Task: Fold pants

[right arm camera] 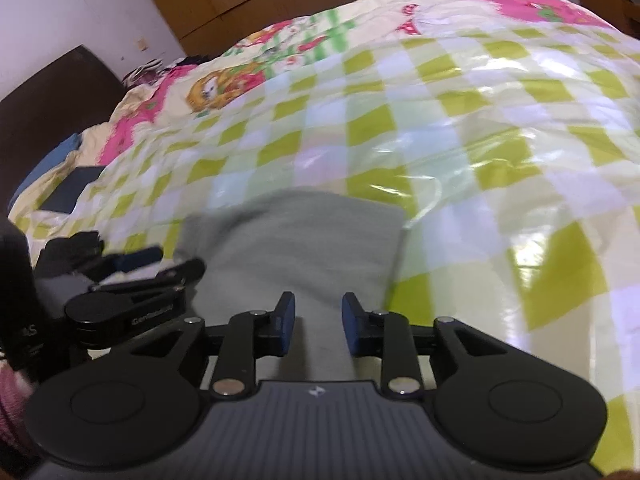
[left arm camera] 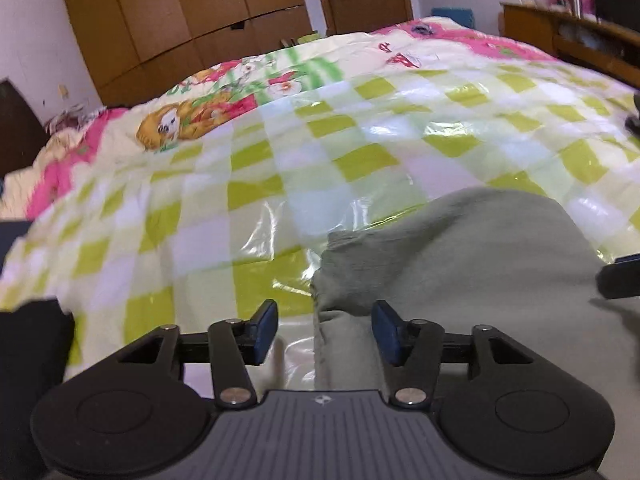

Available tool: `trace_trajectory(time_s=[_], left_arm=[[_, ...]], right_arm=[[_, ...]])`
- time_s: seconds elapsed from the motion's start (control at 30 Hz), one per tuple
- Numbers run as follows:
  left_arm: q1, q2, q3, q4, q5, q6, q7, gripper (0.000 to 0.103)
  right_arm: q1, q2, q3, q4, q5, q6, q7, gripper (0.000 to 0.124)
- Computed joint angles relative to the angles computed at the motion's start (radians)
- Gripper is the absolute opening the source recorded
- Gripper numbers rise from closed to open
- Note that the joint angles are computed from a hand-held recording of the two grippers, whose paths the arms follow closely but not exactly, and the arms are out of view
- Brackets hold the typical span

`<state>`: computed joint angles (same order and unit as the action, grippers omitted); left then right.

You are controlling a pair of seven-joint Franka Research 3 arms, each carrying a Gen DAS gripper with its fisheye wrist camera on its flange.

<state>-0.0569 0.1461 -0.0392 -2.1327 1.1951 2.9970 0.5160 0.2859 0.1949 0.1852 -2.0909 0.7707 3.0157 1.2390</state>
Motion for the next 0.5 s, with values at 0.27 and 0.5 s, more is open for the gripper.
trace_trajectory(time_s=[0.27, 0.5], left_arm=[[0.011, -0.009, 0.012, -0.017, 0.096, 0.037, -0.129, 0.072], [0.026, -0.01, 0.014, -0.01, 0.183, 0.002, -0.245, 0.074]], right_arm=[[-0.063, 0.107, 0.046, 0.114, 0.172, -0.081, -0.121, 0.042], [-0.065, 0.24, 0.026, 0.314, 0.133, -0.169, -0.09, 0.018]])
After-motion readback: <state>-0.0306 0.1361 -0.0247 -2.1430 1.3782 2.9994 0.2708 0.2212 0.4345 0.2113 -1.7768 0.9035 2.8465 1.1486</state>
